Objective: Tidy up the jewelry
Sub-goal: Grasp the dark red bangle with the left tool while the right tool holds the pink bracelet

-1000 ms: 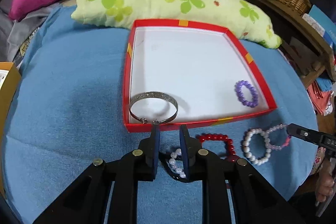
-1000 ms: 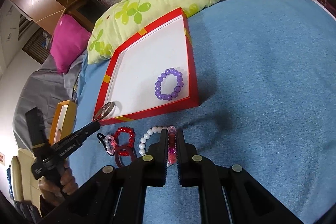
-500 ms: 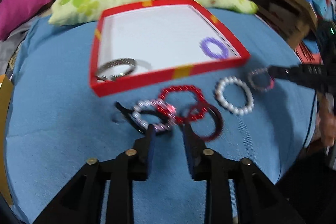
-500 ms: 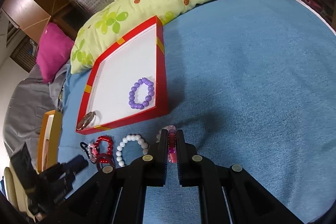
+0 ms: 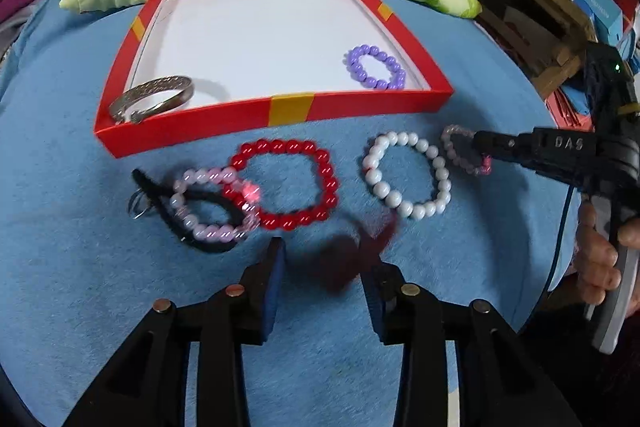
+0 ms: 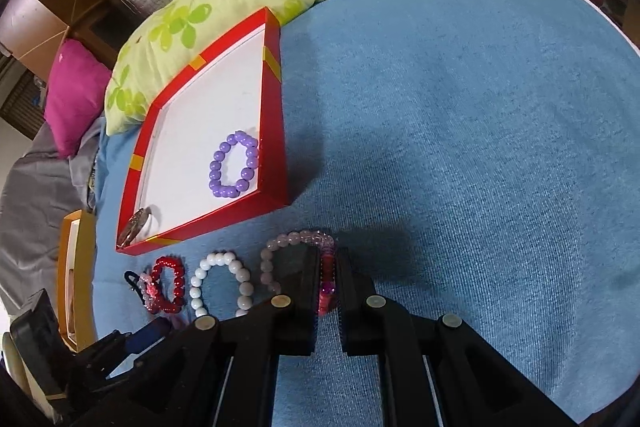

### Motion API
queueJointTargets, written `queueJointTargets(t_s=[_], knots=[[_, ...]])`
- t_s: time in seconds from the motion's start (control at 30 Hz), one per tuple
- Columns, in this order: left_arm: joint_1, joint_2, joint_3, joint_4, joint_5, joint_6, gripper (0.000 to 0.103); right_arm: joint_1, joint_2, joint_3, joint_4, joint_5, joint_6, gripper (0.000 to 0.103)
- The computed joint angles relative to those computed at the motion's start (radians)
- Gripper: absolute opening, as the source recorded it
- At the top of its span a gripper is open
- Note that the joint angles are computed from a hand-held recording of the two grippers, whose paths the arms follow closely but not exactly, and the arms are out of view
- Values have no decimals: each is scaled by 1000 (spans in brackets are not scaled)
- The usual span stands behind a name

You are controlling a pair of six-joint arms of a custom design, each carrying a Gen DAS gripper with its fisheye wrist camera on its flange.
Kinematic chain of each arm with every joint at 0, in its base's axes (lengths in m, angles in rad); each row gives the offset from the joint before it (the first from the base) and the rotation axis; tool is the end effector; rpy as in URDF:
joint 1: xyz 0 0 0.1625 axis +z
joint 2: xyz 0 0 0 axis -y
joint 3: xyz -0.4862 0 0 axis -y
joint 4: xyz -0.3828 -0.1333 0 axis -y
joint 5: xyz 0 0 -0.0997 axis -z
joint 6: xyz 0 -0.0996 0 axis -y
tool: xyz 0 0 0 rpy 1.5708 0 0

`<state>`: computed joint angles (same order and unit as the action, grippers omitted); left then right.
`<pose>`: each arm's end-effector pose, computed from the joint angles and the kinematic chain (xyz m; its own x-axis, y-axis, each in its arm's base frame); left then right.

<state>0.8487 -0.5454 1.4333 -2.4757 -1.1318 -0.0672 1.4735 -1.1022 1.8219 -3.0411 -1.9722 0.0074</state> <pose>-0.3695 -0.6852 0.0293 -0.7269 0.5411 -0.4229 0.6134 0.7884 -0.0455 0.0315 -0.6490 0.3449 -0.8897 0.3600 0.2807 0.0776 0.7252 -0.6842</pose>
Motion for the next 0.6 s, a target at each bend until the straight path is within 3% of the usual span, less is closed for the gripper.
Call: queueJointTargets(t_s=[0.2, 0.27, 0.37, 0.6], knots=[[-4, 21, -13, -29, 20, -4, 39, 5, 12, -5, -10, -17, -30, 11], [-7, 24, -10, -39, 39, 17, 23, 5, 12, -4, -13, -17, -47, 11], [-7, 23, -6, -49, 40, 23, 11, 5, 8, -2, -6, 0, -56, 8], [-8, -14, 45, -95, 18, 60, 7, 7, -18, 24, -20, 91, -71, 8]])
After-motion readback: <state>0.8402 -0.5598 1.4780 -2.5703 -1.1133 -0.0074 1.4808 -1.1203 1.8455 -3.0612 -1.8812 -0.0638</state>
